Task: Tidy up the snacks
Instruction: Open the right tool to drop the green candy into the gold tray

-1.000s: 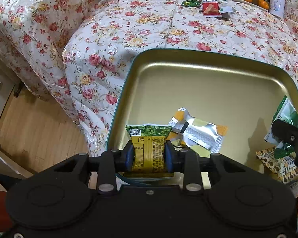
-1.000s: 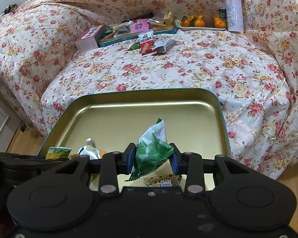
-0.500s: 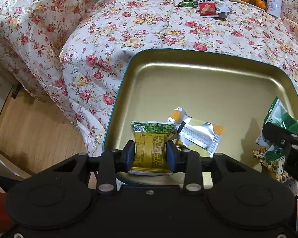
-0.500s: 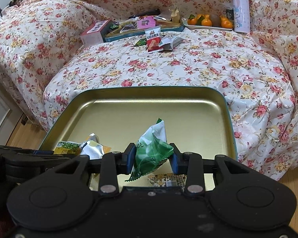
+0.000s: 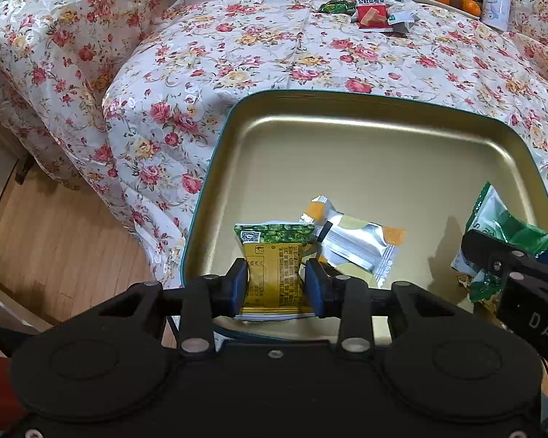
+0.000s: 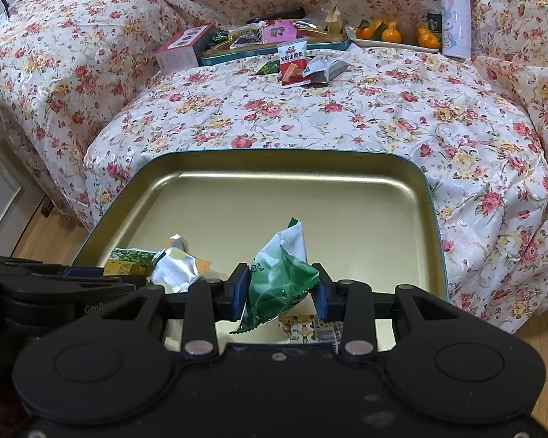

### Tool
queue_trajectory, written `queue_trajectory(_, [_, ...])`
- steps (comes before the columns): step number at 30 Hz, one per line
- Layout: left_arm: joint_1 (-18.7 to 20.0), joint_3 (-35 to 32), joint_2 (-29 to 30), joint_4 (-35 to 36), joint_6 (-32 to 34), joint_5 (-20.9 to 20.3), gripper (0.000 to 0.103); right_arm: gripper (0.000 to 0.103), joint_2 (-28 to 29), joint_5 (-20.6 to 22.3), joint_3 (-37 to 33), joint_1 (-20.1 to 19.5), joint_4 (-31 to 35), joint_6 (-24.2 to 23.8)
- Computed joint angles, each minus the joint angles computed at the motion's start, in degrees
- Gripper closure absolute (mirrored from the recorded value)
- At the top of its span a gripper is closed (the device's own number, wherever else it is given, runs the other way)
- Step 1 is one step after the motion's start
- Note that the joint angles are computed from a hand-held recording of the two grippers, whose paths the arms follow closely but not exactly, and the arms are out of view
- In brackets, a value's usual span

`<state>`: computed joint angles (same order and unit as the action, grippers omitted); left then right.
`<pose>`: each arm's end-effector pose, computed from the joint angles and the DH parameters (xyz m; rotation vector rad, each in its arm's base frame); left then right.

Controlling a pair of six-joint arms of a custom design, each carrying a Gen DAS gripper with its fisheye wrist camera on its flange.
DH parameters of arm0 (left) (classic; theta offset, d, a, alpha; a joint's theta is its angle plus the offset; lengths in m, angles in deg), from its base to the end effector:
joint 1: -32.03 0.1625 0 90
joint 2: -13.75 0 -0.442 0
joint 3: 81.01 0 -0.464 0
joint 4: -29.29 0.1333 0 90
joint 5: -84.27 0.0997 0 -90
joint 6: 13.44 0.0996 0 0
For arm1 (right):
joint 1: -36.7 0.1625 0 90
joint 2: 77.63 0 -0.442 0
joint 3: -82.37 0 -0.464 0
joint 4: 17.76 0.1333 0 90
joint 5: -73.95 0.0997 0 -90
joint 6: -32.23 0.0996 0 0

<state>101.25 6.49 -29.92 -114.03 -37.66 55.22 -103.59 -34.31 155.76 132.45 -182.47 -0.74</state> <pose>-0.0639 -0.7894 0.1151 -0.1682 2.1295 -0.6441 0.1861 -0.8288 -0.0241 0.7885 -2.5587 0.5298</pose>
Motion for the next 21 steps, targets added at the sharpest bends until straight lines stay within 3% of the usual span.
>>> queue_trajectory(21, [-0.15, -0.04, 0.23, -0.32, 0.46, -0.04, 0.058, 0.064, -0.29, 0.31, 0.76, -0.02, -2.53, -0.17])
